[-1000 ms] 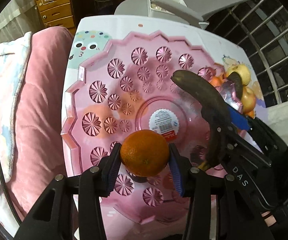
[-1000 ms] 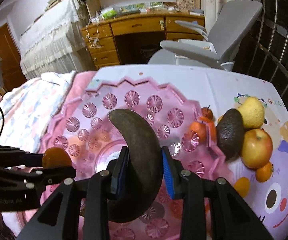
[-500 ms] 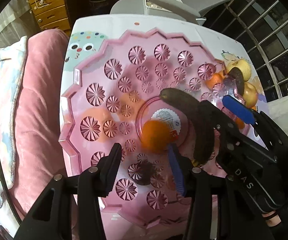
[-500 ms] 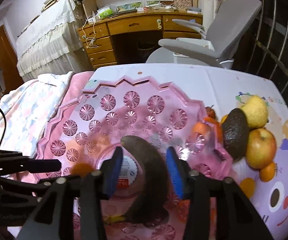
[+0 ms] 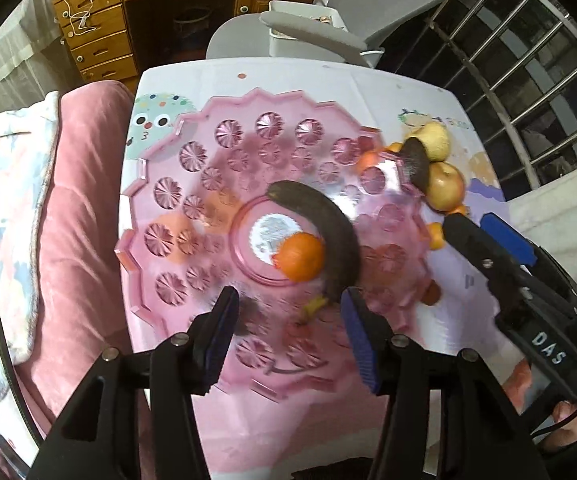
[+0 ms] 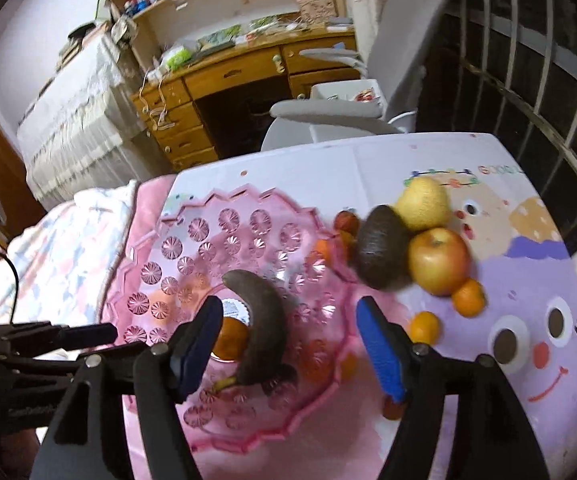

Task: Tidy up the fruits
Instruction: 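Open the left tool to drop the tangerine while the right tool releases the banana into the bowl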

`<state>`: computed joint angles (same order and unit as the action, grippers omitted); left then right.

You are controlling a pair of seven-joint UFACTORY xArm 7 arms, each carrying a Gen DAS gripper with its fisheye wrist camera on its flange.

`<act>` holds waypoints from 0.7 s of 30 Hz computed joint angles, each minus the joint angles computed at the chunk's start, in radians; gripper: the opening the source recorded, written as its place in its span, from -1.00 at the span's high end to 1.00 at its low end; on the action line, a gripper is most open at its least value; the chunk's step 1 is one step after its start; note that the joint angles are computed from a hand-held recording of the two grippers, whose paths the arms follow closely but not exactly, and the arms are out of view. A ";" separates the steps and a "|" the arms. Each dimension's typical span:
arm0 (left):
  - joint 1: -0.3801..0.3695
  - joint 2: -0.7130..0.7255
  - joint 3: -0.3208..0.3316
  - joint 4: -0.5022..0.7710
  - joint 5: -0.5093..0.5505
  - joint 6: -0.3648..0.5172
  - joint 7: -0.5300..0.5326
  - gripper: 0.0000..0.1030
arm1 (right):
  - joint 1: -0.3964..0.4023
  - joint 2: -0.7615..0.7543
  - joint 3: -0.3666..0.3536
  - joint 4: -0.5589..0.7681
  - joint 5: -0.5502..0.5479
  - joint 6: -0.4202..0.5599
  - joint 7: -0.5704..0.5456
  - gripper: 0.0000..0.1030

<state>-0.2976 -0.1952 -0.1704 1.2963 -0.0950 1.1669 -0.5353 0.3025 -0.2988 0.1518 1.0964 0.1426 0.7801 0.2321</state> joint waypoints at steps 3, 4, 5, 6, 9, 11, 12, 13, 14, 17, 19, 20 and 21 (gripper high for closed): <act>-0.012 -0.005 -0.018 0.020 0.004 0.011 -0.037 -0.08 | -0.015 -0.048 -0.021 -0.018 0.002 0.016 -0.007 -0.48; -0.017 -0.005 -0.025 0.029 0.007 0.019 -0.053 -0.08 | -0.020 -0.062 -0.027 -0.024 0.003 0.024 -0.009 -0.48; -0.021 -0.003 -0.030 0.037 0.013 0.025 -0.066 -0.09 | -0.026 -0.080 -0.038 -0.032 0.008 0.035 -0.019 -0.49; -0.026 -0.001 -0.036 0.047 0.020 0.032 -0.081 -0.09 | -0.032 -0.091 -0.045 -0.037 0.009 0.046 -0.026 -0.49; -0.043 0.010 -0.057 0.076 0.046 0.050 -0.138 -0.09 | -0.063 -0.123 -0.051 -0.049 -0.018 0.088 -0.028 -0.49; -0.057 0.023 -0.071 0.099 0.067 0.069 -0.184 -0.09 | -0.072 -0.143 -0.068 -0.062 -0.015 0.105 -0.057 -0.49; -0.064 0.035 -0.082 0.118 0.082 0.085 -0.218 -0.09 | -0.074 -0.151 -0.081 -0.068 -0.007 0.117 -0.078 -0.49; -0.073 0.045 -0.089 0.133 0.092 0.099 -0.249 -0.09 | -0.076 -0.155 -0.092 -0.069 0.002 0.133 -0.100 -0.49; -0.082 0.053 -0.093 0.144 0.098 0.109 -0.273 -0.09 | -0.077 -0.153 -0.108 -0.063 0.013 0.159 -0.132 -0.49; -0.114 0.087 -0.110 0.184 0.128 0.125 -0.353 -0.09 | -0.082 -0.159 -0.141 -0.064 0.048 0.194 -0.226 -0.49; -0.139 0.115 -0.120 0.214 0.148 0.136 -0.410 -0.09 | -0.089 -0.159 -0.153 -0.062 0.067 0.213 -0.282 -0.49; -0.152 0.127 -0.124 0.228 0.156 0.139 -0.437 -0.09 | -0.092 -0.157 -0.159 -0.059 0.072 0.226 -0.316 -0.49; -0.165 0.141 -0.127 0.241 0.164 0.138 -0.466 -0.09 | -0.096 -0.156 -0.163 -0.057 0.076 0.234 -0.343 -0.49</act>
